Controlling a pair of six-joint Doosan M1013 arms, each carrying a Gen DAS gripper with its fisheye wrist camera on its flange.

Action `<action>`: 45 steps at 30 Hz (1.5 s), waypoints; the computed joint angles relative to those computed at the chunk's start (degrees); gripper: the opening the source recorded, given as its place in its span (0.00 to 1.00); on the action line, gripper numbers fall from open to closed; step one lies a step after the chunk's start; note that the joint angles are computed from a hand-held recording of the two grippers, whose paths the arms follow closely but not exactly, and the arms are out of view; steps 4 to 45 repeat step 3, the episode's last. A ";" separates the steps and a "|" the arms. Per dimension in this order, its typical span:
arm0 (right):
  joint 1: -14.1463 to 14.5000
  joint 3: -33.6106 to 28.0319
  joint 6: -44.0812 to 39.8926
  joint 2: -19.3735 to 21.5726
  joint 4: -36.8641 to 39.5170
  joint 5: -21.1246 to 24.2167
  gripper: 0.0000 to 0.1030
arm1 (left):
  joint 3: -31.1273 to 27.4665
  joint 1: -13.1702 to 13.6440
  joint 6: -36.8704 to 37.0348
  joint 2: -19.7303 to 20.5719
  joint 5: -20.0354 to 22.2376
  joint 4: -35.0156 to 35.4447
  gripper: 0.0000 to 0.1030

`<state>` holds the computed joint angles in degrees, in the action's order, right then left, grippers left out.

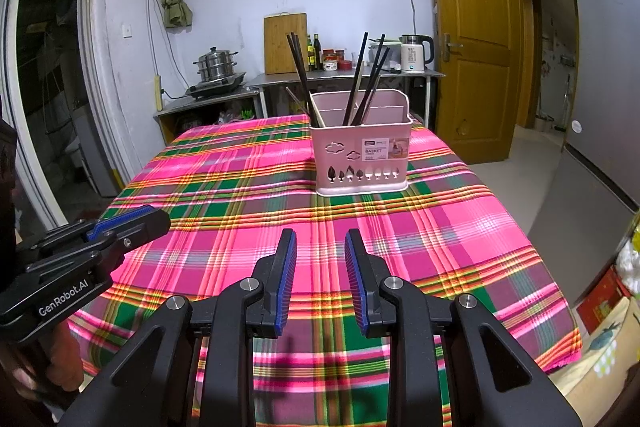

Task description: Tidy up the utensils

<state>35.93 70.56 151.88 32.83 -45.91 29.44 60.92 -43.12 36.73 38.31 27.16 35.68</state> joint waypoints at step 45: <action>0.02 0.05 0.03 -0.03 -0.04 -0.02 0.25 | -0.09 0.06 -0.32 0.07 0.24 -0.13 0.15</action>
